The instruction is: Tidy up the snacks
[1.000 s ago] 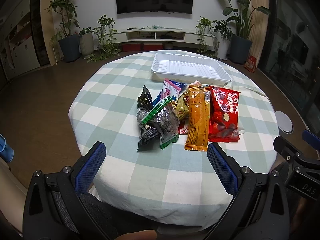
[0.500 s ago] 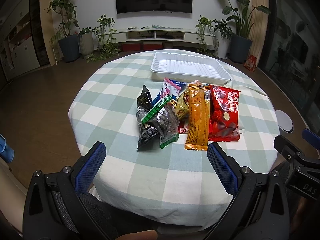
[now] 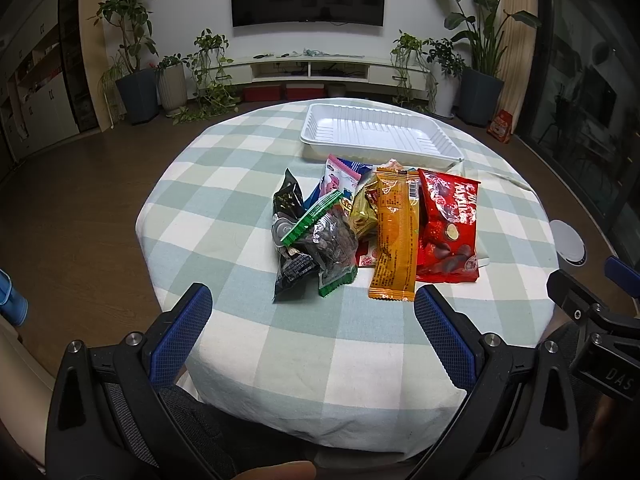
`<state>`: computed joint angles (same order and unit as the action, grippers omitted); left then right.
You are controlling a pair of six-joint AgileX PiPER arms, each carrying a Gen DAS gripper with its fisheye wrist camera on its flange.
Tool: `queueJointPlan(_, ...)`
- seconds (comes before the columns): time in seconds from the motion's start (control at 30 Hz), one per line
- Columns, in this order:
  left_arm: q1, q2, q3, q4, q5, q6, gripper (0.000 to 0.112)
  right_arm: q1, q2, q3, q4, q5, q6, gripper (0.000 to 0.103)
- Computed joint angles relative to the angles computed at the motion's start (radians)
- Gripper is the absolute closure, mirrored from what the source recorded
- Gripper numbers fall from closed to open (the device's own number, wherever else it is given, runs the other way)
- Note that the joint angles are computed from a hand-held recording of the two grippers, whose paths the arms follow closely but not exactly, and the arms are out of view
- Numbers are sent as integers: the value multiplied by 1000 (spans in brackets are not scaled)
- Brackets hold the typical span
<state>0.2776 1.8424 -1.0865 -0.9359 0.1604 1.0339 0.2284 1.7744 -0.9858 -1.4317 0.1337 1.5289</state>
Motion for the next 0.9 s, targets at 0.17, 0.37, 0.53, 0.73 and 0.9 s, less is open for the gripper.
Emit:
queueJointPlan(0.17,1,2,-2,-4,2,5,10,1,-2,1,24,0,-24,0)
queueJointPlan(0.37,0,2,-2,2,1,-2,10,0,-3,2,26,-1,-25,0)
queueJointPlan(0.53,0,1,-1,-1,1,1,10,0,-1,2,2,0,-3,0)
queueJointPlan(0.73,0,2,-2,2,2,-2,10,-1,-6,6,14,-1,-15,0)
queueJointPlan(0.9,-1,3,0,-9,-1,9,10,6,5,-1,-28,4,32,0)
